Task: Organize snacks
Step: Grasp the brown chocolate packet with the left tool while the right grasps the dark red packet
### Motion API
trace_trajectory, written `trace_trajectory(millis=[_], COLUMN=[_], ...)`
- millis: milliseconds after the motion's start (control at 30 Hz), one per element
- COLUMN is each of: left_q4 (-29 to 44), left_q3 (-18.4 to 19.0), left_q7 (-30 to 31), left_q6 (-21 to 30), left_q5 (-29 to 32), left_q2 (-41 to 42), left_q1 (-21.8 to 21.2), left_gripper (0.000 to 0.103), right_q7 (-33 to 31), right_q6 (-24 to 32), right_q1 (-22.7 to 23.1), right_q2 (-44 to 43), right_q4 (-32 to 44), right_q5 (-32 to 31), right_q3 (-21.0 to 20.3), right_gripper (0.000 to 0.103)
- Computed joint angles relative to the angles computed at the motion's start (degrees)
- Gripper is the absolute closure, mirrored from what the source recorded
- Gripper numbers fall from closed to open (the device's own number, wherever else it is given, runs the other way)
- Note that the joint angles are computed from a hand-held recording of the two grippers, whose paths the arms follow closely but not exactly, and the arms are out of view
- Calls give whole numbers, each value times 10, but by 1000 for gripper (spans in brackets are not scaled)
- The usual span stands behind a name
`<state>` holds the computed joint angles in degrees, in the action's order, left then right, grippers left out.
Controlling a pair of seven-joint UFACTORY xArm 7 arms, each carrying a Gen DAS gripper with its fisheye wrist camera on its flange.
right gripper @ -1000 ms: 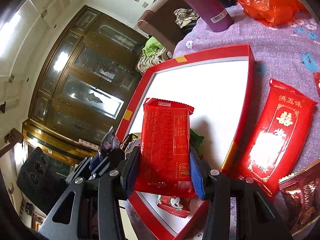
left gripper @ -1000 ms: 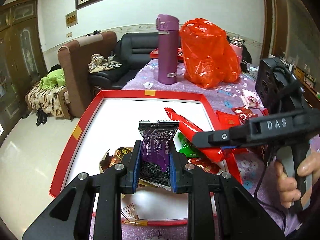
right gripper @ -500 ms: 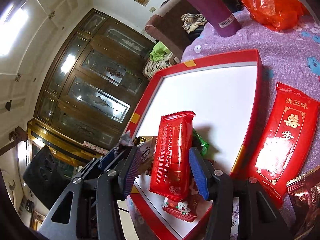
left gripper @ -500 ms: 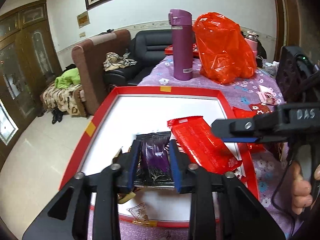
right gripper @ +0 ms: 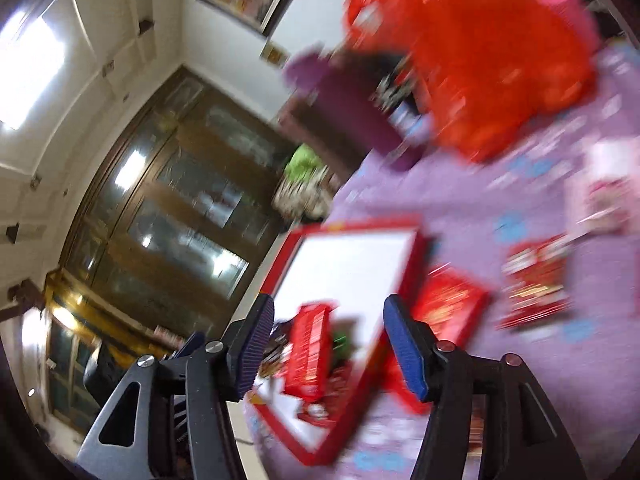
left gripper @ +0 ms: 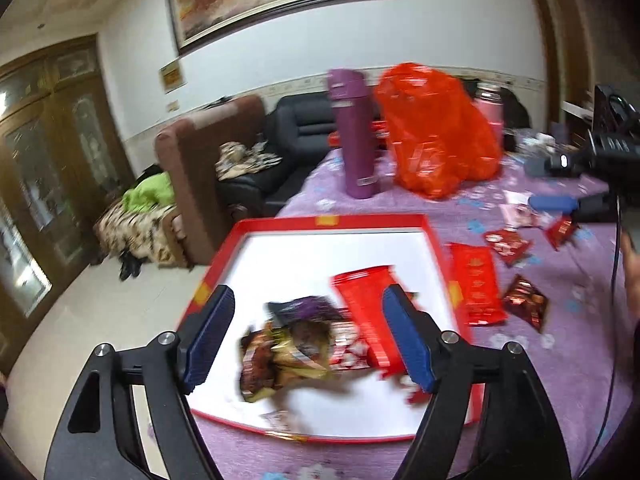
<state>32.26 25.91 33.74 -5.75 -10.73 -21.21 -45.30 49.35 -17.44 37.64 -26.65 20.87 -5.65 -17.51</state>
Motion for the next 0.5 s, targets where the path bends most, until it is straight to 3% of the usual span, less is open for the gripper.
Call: trace_trajectory(millis=[33, 100, 267, 333, 500], left_q4=[-3, -6, -12, -10, -12], left_q3=[0, -4, -55, -73, -118], left_q7=[5, 16, 35, 41, 54], left_q6=[5, 14, 34, 48, 64], left_q5=[4, 6, -5, -14, -42], left_q2=[-8, -15, -15, -11, 0], left_q1=[-9, -24, -28, -31, -22], left_gripper=[26, 26, 26, 26, 26], right_q7=[-6, -16, -46, -44, -66], right_q6=[17, 58, 213, 284, 315], right_q1=[-56, -134, -221, -274, -305], right_q2=[-43, -135, -288, -327, -304], right_q4=[-28, -84, -141, -149, -145], right_q5=[14, 39, 82, 94, 136], right_q3=[42, 83, 62, 75, 59], right_gripper=[39, 38, 37, 37, 37])
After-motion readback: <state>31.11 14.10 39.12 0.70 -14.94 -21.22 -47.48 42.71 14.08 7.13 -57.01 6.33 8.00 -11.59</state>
